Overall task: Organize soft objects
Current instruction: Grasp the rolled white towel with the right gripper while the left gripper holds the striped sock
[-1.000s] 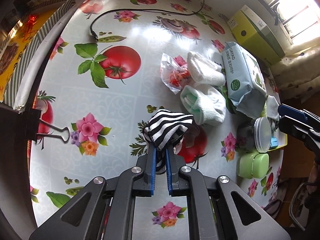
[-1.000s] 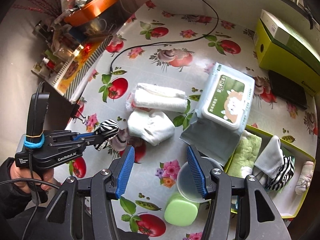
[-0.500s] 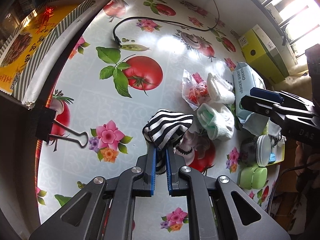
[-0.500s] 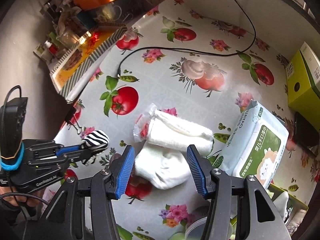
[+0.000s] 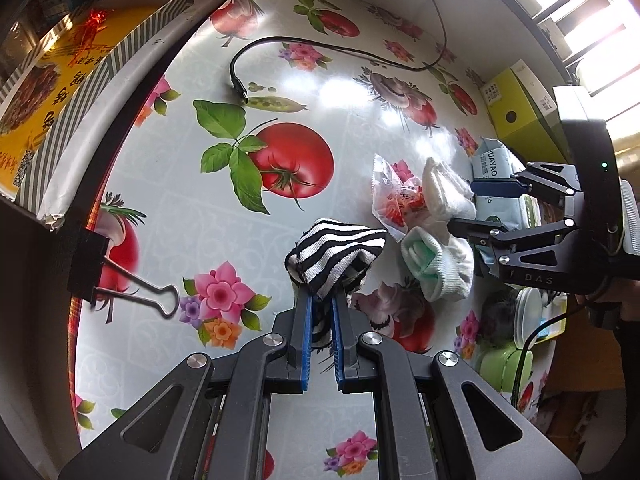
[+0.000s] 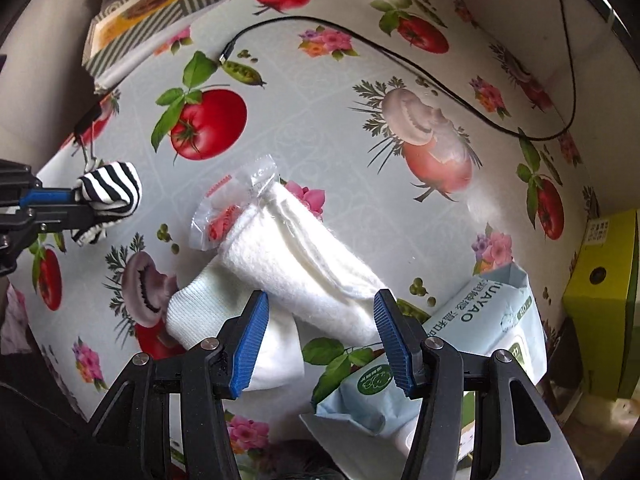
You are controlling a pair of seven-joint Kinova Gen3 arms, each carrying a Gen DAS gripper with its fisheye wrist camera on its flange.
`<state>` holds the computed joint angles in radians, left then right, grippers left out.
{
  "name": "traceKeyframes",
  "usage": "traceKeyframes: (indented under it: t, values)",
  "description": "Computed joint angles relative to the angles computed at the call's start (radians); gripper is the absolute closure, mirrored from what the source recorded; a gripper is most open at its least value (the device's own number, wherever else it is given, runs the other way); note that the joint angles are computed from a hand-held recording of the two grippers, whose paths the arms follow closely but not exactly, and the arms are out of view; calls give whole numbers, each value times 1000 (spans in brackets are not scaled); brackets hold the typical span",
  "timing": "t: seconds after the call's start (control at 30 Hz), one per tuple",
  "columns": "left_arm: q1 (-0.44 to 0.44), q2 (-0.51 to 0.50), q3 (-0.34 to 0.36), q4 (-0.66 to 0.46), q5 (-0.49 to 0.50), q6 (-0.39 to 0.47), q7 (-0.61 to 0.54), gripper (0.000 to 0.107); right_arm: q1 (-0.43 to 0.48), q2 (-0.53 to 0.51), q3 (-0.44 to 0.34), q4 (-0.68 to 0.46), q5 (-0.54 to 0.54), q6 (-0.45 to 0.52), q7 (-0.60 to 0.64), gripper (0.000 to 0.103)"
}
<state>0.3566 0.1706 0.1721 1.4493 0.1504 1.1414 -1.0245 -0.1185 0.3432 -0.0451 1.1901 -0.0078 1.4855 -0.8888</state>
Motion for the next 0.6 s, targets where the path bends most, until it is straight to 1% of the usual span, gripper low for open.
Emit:
traceKeyframes:
  t: [0.13, 0.23, 0.27, 0.3, 0.37, 0.4, 0.5, 0.57, 0.6]
  values:
    - [-2, 3, -1, -1, 5, 1, 2, 99, -9, 30, -2, -18, 8, 6, 7, 48]
    - [-3, 5, -1, -4, 8, 4, 2, 99, 24, 55, -1, -60, -57, 42, -14, 49]
    - [-3, 5, -1, -5, 8, 5, 3, 99, 38, 62, -1, -74, -81, 55, -22, 54]
    - [-3, 6, -1, -6, 8, 5, 4, 99, 45, 63, -1, -79, -93, 58, -27, 63]
    - [-5, 6, -2, -6, 10, 5, 1, 99, 60, 60, -2, -82, -109, 61, -29, 72]
    - [-5, 8, -2, -8, 10, 6, 1, 99, 67, 61, -1, -84, -116, 64, -29, 75]
    - [-1, 14, 0, -17, 6, 13, -1, 99, 64, 58, 6, -76, -97, 45, -41, 76]
    - [2, 15, 1, -21, 4, 13, -2, 99, 73, 65, 10, -84, -104, 48, -63, 75]
    - [3, 16, 1, -21, 3, 13, -2, 99, 81, 72, 10, -92, -117, 57, -74, 69]
